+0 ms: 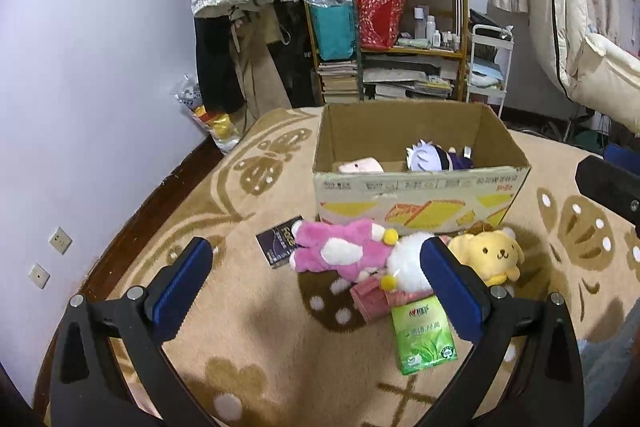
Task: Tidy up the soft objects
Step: 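Withdraw both tools from the box back toward the remaining items, then lower the left tool to the green tissue pack while the right tool lowers to the yellow dog plush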
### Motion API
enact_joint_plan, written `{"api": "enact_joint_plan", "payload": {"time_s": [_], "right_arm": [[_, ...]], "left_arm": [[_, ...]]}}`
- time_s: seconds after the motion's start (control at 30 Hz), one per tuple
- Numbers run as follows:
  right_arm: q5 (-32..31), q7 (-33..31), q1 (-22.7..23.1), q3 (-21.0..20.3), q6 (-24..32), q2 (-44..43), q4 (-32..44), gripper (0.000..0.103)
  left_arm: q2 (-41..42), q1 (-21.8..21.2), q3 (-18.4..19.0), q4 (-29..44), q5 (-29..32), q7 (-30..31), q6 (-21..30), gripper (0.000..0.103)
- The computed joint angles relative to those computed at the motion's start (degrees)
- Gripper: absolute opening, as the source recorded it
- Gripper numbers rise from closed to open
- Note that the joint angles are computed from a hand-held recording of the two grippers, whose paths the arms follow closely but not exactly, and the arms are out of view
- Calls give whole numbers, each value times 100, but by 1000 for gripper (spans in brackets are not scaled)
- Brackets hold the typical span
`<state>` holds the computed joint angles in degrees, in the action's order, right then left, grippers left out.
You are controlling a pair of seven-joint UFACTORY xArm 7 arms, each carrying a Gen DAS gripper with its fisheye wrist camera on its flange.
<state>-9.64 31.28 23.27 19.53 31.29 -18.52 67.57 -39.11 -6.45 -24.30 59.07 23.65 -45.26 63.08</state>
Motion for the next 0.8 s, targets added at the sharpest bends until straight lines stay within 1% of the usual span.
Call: {"api": "enact_joint_plan", "payload": {"time_s": [0.2, 0.3, 0.37, 0.43, 0.57, 0.8], "right_arm": [[-6, 250, -74, 21, -305, -76, -389, 103], [-114, 358, -129, 61, -179, -18, -369, 103], [-139, 382, -121, 44, -207, 2, -412, 103], [-122, 368, -89, 17, -214, 38, -442, 103], [-50, 218, 17, -43, -53, 180, -373, 103], [89, 46, 131, -144, 43, 359, -337, 103]], "left_arm": [[29, -33, -43, -185, 33, -50, -7, 103], [90, -98, -17, -264, 12, -42, -19, 103], [118, -151, 13, -317, -11, -40, -50, 103], [169, -206, 42, -356, -38, -36, -108, 103], [222, -288, 124, -461, -114, -85, -235, 103], [352, -344, 299, -581, -313, -238, -330, 103]]}}
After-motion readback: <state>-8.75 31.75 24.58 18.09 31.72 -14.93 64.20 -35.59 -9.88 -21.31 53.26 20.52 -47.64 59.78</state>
